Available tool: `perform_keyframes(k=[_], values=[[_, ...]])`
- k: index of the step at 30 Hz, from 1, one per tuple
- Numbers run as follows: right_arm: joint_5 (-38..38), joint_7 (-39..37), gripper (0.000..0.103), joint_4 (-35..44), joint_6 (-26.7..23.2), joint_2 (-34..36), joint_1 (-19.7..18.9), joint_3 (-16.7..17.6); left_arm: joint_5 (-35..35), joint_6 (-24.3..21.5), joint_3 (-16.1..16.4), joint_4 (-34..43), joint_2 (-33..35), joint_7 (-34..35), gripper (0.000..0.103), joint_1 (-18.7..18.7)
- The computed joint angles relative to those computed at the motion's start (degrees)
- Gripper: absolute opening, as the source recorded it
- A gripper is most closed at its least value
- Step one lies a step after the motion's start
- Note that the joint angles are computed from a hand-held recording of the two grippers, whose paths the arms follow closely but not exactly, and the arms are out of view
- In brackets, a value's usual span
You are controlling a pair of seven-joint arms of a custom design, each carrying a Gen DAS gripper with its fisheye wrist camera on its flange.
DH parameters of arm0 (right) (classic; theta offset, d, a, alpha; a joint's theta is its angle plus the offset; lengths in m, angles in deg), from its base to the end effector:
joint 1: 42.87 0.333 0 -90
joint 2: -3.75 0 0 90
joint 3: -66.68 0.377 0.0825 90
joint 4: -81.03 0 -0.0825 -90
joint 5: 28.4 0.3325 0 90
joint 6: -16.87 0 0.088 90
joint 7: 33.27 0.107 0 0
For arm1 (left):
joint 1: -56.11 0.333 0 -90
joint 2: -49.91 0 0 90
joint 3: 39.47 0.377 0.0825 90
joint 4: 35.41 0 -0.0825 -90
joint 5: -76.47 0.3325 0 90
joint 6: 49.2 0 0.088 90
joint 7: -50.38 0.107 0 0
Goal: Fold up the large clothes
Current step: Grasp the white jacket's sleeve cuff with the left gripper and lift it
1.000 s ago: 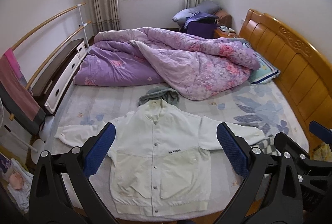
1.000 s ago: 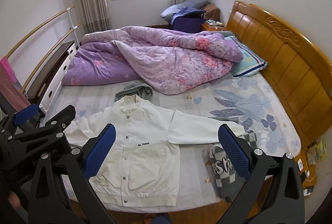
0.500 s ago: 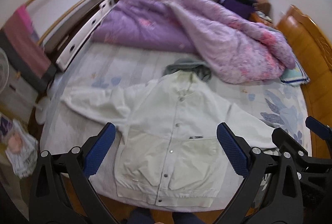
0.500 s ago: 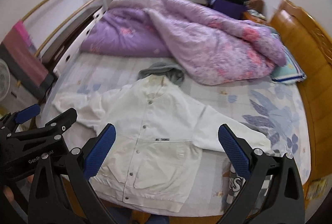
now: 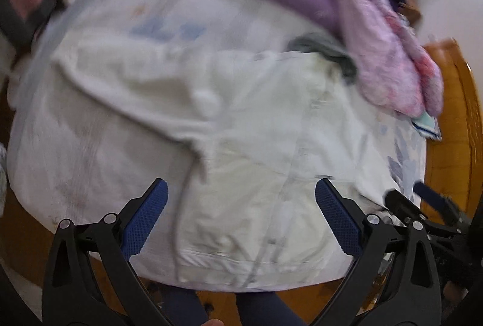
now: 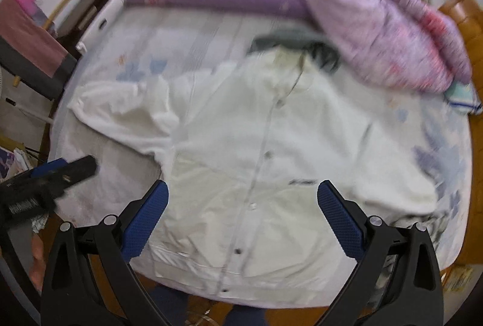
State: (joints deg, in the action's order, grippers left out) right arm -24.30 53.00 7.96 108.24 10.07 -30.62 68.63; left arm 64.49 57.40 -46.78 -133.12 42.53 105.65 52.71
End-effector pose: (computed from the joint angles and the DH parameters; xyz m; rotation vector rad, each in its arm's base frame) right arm 0.5253 0.1389 0.7549 -2.3744 1.7179 -0.1118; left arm 0.4688 -0.1110 0.7209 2.5654 -1.6112 0.5102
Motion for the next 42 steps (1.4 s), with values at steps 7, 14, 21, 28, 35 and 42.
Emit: perform_keyframes(k=[7, 14, 21, 28, 35, 42], values=[[1.56, 11.04, 0.095, -8.99, 8.45, 3.33, 3.43, 1.58, 0.10, 9.40, 8.34, -19.23, -3.73, 2.32, 0.098, 10.65], [4.93, 13.35, 0.068, -11.74, 11.91, 6.96, 3.69, 1.89, -3.05, 24.73, 12.79, -22.34, 2.20, 3.78, 0.097, 19.56], [8.46, 14.31, 0.059, -12.89, 15.20, 10.41, 3.02, 1.96, -11.16, 27.12, 13.14, -19.42, 11.01, 7.77, 0.066, 24.98], [13.54, 13.54, 0.026, -11.54, 17.70, 14.32, 1.54, 2.69, -11.94, 32.47, 11.66, -20.68, 10.62, 10.67, 0.012, 26.13], [17.09, 11.40, 0.002, -8.38, 19.54, 20.37, 1.52, 4.24, -6.70, 37.45, 10.86, -22.33, 0.02, 11.55, 0.010, 23.58], [20.57, 12.10, 0.000, -7.41, 16.90, 25.07, 0.06, 4.89, 3.16, 37.48, 6.76, -19.07, -8.08, 7.11, 0.010, 19.09]])
